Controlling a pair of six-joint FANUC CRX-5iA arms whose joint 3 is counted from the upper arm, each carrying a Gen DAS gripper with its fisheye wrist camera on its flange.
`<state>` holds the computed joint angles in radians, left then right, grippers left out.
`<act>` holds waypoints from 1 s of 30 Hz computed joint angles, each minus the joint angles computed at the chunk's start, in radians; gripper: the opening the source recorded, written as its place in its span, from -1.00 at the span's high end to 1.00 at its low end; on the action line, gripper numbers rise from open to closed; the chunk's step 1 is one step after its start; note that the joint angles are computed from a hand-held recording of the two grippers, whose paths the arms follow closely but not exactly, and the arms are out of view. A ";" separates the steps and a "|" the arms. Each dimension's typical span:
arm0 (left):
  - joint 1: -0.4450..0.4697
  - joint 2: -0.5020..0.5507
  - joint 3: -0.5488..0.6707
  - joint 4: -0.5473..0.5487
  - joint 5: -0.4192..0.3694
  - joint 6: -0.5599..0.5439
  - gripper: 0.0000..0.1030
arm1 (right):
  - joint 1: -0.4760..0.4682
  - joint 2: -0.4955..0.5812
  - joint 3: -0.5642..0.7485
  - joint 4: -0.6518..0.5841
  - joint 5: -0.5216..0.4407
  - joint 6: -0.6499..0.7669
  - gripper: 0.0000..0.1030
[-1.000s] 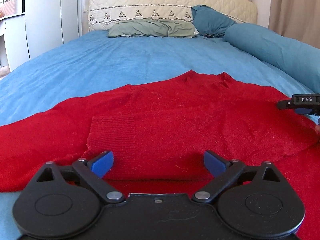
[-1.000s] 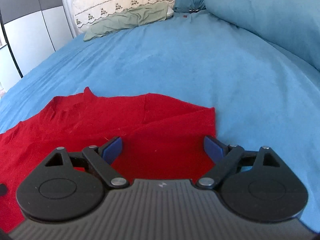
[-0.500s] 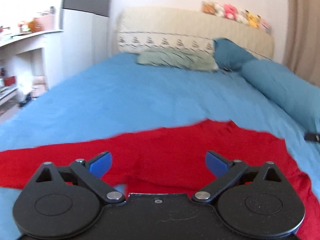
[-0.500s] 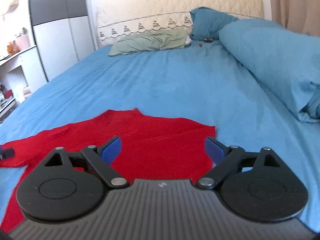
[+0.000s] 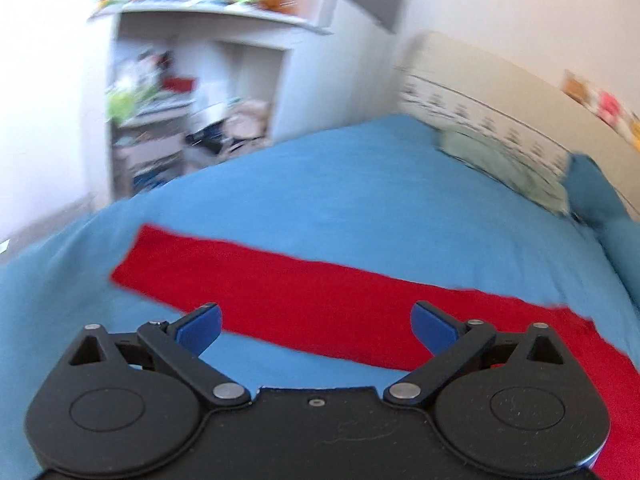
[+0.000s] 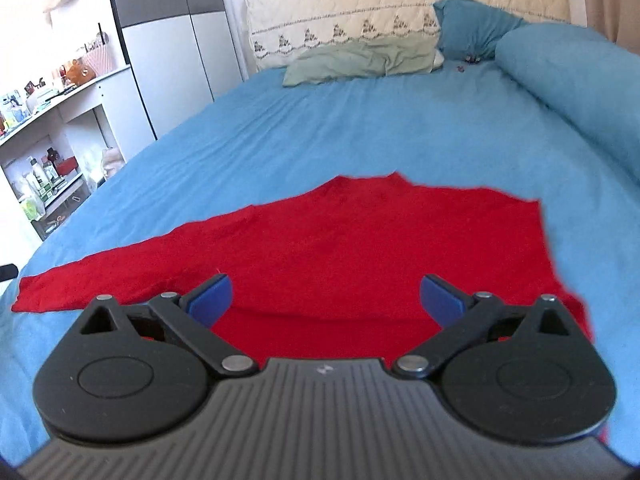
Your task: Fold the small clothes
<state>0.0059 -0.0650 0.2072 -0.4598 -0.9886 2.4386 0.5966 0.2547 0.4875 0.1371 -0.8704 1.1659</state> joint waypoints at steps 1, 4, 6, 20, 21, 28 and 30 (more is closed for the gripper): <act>0.025 -0.007 -0.023 0.017 0.015 0.006 -0.93 | 0.018 0.007 -0.008 0.027 0.001 -0.018 -1.00; 0.108 -0.019 -0.084 0.064 0.046 0.019 -0.68 | 0.056 0.025 -0.017 0.065 -0.003 -0.024 -1.00; 0.157 -0.025 -0.126 0.103 0.078 0.023 -0.60 | 0.069 0.040 -0.015 0.088 -0.005 -0.017 -1.00; 0.151 0.072 -0.070 -0.049 0.063 0.078 0.79 | 0.073 0.094 -0.012 0.146 -0.003 -0.052 -1.00; 0.148 0.073 -0.069 -0.055 0.063 0.072 0.83 | 0.075 0.095 -0.016 0.155 -0.004 -0.056 -1.00; 0.041 0.090 0.029 -0.164 0.072 0.018 0.87 | 0.058 0.077 -0.041 0.181 0.011 -0.080 -1.00; -0.010 0.112 0.084 -0.188 0.104 -0.037 0.87 | 0.046 0.069 -0.041 0.190 0.010 -0.087 -1.00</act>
